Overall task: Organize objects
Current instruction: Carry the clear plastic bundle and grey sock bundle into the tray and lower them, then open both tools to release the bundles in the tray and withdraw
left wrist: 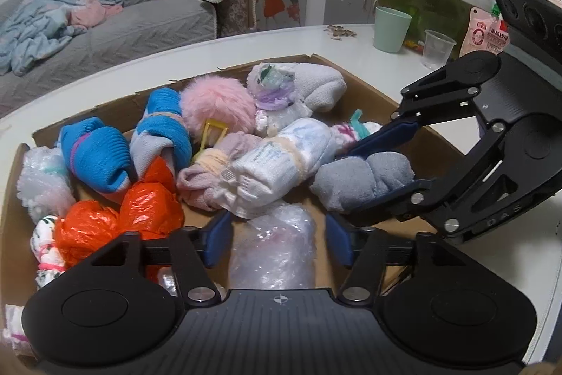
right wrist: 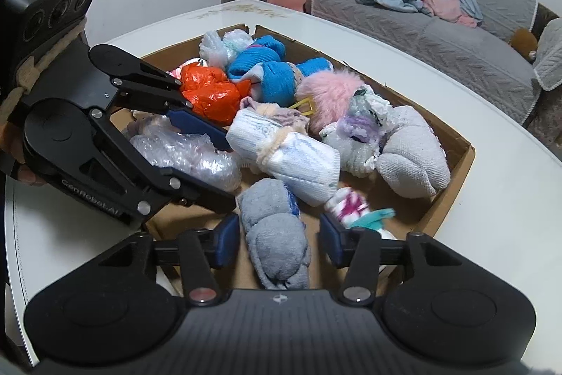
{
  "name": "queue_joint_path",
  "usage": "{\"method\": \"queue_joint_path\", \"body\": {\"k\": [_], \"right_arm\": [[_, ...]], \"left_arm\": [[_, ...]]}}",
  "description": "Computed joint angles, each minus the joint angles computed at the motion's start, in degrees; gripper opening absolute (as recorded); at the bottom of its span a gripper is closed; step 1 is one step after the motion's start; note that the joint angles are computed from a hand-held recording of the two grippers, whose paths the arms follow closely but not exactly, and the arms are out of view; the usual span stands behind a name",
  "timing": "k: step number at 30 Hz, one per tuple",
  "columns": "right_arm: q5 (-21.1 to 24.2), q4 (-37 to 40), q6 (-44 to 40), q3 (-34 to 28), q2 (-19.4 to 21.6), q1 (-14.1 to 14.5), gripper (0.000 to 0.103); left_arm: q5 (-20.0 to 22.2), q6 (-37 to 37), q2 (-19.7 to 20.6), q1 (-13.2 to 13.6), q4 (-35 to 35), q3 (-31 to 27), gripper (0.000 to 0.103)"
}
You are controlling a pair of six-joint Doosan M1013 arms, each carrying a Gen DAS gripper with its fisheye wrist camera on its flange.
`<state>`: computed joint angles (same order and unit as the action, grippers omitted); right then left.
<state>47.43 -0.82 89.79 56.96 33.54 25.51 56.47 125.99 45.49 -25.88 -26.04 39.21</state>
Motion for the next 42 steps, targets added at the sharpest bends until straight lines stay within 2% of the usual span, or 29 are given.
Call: {"method": "queue_joint_path", "body": {"k": [7,21,26,27,29,32,42], "right_arm": [[1.0,-1.6,1.9,-0.2,-0.1,0.1,0.05],[1.3,-5.7,8.3,-0.1,-0.3,1.1,0.061],[2.0,-9.6,13.1,-0.5,-0.3,2.0,0.068],[2.4,-10.6,14.5,-0.7,-0.2,2.2,0.069],[2.3,-11.9,16.8,-0.8,-0.4,2.6,0.079],[3.8,-15.6,21.2,-1.9,0.1,3.5,0.082],[7.6,-21.4,33.9,-6.3,2.4,6.0,0.1]], "left_arm": [[-0.2,-3.2,-0.4,-0.3,4.0,-0.1,0.08],[-2.2,-7.2,-2.2,-0.6,6.8,2.3,0.086],[-4.4,-12.3,-3.7,-0.8,10.3,4.0,0.09],[-5.0,-13.9,-4.1,-0.9,11.5,4.4,0.093],[-6.6,-15.9,-5.1,-0.8,12.5,5.7,0.097],[-9.4,-20.1,-6.5,-0.9,15.1,7.4,0.103],[-8.1,-29.9,-7.3,-0.4,20.8,7.4,0.103]]}}
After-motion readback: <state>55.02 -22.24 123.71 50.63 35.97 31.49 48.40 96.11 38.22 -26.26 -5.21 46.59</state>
